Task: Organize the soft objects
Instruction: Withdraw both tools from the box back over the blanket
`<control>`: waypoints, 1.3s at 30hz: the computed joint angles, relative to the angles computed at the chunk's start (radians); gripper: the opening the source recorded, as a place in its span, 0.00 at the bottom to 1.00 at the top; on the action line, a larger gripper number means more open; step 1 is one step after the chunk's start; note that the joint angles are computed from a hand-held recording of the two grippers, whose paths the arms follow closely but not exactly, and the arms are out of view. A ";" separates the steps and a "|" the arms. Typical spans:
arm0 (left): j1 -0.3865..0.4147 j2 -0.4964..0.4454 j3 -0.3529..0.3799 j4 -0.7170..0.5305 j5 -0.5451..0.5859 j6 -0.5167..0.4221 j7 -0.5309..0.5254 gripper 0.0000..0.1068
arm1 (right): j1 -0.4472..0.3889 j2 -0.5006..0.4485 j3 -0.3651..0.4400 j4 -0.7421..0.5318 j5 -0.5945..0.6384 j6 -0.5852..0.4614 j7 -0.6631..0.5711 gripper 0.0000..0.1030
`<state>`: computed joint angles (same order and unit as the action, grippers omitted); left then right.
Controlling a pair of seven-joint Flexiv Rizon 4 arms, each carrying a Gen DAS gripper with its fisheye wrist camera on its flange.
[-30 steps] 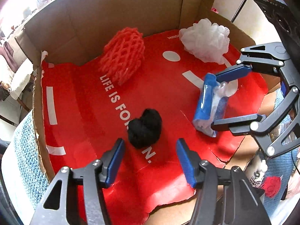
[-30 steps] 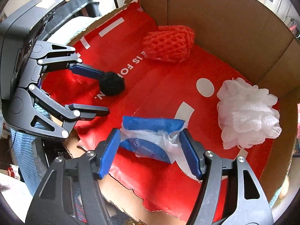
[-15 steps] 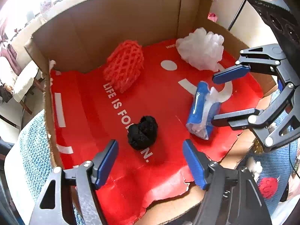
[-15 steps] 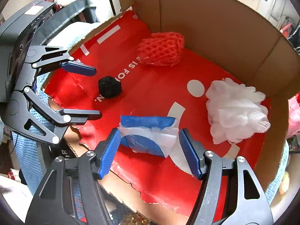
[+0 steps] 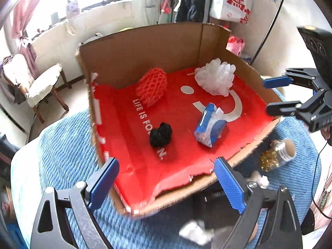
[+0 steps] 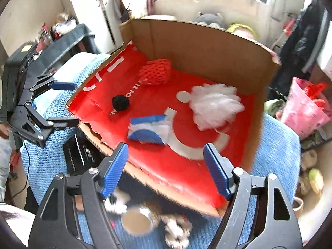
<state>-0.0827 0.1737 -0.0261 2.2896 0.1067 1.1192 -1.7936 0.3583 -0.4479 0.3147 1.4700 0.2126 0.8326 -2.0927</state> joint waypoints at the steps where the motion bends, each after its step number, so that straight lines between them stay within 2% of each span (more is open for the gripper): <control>1: 0.001 0.024 -0.002 0.012 0.012 -0.006 -0.019 0.91 | -0.015 0.023 0.002 0.024 0.015 0.012 -0.005 0.73; 4: 0.014 0.094 -0.024 0.036 0.067 -0.022 -0.097 0.93 | -0.051 0.085 0.006 0.088 0.059 0.049 -0.022 0.74; 7: 0.028 0.159 -0.053 0.071 0.113 -0.001 -0.176 0.95 | -0.077 0.145 0.008 0.152 0.104 0.090 -0.056 0.81; 12: 0.059 0.324 -0.145 0.135 0.211 -0.019 -0.322 0.96 | -0.118 0.267 0.010 0.284 0.225 0.158 -0.156 0.83; 15: 0.076 0.418 -0.214 0.162 0.253 -0.058 -0.415 0.96 | -0.121 0.331 -0.004 0.362 0.294 0.194 -0.207 0.84; 19: 0.066 0.510 -0.269 0.216 0.264 -0.051 -0.532 0.96 | -0.114 0.423 -0.026 0.471 0.428 0.243 -0.300 0.84; 23: 0.071 0.585 -0.357 0.255 0.275 -0.061 -0.664 0.96 | -0.076 0.494 -0.054 0.579 0.521 0.335 -0.370 0.88; 28: 0.092 0.631 -0.492 0.268 0.304 -0.074 -0.828 0.96 | 0.002 0.537 -0.076 0.686 0.688 0.496 -0.474 0.89; 32: 0.111 0.612 -0.588 0.254 0.338 -0.079 -0.929 0.96 | 0.052 0.540 -0.096 0.723 0.822 0.557 -0.560 0.89; 34: 0.123 0.595 -0.624 0.242 0.356 -0.079 -0.970 0.96 | 0.067 0.534 -0.108 0.720 0.941 0.578 -0.649 0.89; 39: 0.164 0.559 -0.701 0.212 0.409 -0.066 -1.073 0.96 | 0.049 0.513 -0.108 0.685 1.162 0.594 -0.828 0.89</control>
<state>0.0809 0.7328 -0.7270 2.5019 0.5153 1.0530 -2.8664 0.4074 0.0656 0.2071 2.1554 1.3747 1.4268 -2.9207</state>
